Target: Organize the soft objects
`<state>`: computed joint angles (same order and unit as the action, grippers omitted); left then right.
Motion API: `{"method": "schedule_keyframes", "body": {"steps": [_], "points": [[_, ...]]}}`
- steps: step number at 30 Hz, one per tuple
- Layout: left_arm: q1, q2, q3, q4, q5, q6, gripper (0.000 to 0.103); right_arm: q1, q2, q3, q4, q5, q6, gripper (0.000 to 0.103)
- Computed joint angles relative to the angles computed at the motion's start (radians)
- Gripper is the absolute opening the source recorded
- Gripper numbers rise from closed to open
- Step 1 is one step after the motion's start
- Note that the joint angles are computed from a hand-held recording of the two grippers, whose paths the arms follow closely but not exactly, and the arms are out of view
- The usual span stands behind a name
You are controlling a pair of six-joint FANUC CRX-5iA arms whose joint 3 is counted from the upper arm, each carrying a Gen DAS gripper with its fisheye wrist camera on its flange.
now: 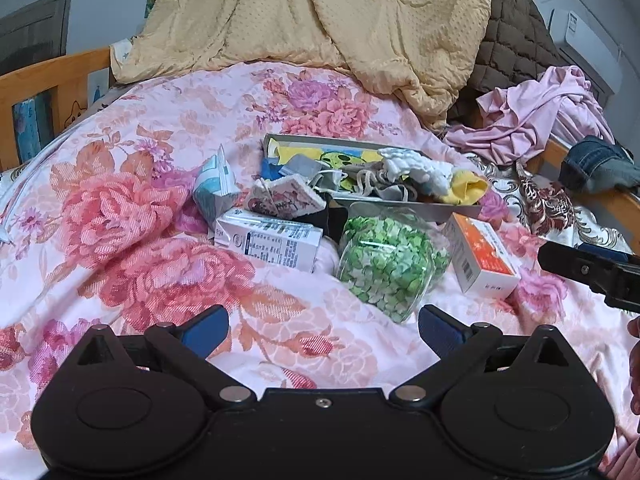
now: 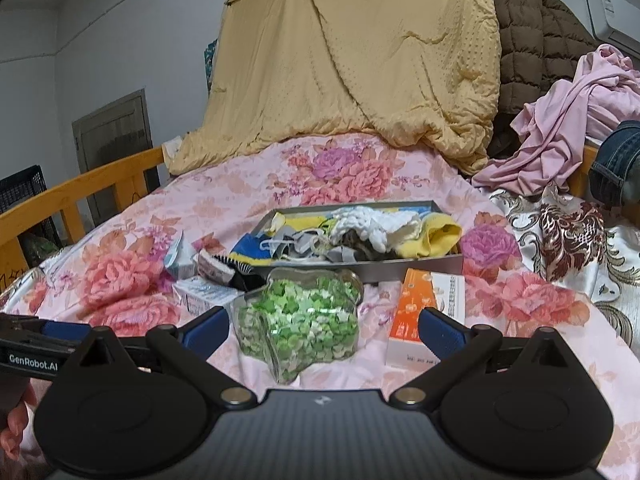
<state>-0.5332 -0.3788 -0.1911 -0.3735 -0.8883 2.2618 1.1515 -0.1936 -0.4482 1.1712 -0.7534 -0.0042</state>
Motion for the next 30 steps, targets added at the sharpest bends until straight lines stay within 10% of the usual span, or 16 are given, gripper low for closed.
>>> {"method": "schedule_keyframes", "body": {"steps": [30], "points": [[-0.011, 0.002, -0.023, -0.034, -0.052, 0.022, 0.101, 0.055, 0.063, 0.067, -0.220, -0.031, 0.237, 0.103]]}}
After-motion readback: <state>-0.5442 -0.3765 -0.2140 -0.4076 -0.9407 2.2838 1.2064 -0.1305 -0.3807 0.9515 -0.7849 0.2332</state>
